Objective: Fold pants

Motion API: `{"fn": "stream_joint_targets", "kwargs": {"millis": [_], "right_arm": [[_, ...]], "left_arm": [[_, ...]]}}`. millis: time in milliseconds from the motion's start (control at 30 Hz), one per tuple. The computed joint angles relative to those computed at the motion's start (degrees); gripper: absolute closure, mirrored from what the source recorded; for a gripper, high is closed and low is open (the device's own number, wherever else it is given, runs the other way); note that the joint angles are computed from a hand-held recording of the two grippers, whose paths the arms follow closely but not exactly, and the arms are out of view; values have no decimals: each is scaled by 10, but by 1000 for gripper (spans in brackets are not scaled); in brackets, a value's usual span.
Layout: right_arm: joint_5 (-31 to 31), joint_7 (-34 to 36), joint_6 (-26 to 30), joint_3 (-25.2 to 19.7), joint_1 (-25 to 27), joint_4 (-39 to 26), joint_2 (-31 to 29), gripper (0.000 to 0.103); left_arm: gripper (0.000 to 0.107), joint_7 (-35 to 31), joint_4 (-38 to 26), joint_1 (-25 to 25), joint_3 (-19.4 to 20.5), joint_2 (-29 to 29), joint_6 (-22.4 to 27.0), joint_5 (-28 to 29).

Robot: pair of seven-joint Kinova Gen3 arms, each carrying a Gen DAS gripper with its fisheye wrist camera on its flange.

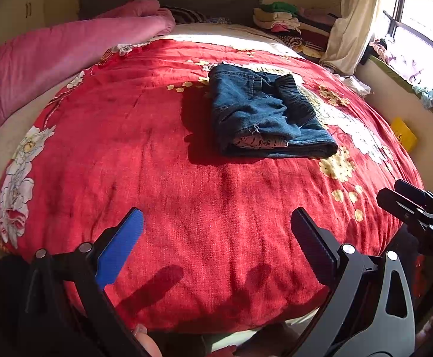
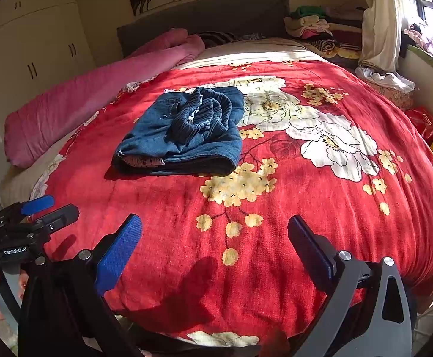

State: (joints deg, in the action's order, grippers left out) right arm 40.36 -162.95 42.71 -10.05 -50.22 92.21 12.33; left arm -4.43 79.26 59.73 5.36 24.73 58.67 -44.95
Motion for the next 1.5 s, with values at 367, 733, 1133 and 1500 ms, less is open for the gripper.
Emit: {"fn": "stream_joint_targets", "kwargs": {"millis": [367, 733, 1133, 1500], "right_arm": [[-4, -2, 3, -1, 2, 1, -2, 5], [-4, -5, 5, -3, 3, 1, -5, 5], [-4, -4, 7, -4, 3, 0, -5, 5], [-5, -4, 8, -4, 2, 0, -4, 5]], "left_arm": [[14, -1, -4, 0, 1, 1, 8, 5], [14, 0, -7, -1, 0, 2, 16, 9], [14, 2, -11, 2, 0, 3, 26, 4], [14, -9, -23, 3, 0, 11, 40, 7]]}}
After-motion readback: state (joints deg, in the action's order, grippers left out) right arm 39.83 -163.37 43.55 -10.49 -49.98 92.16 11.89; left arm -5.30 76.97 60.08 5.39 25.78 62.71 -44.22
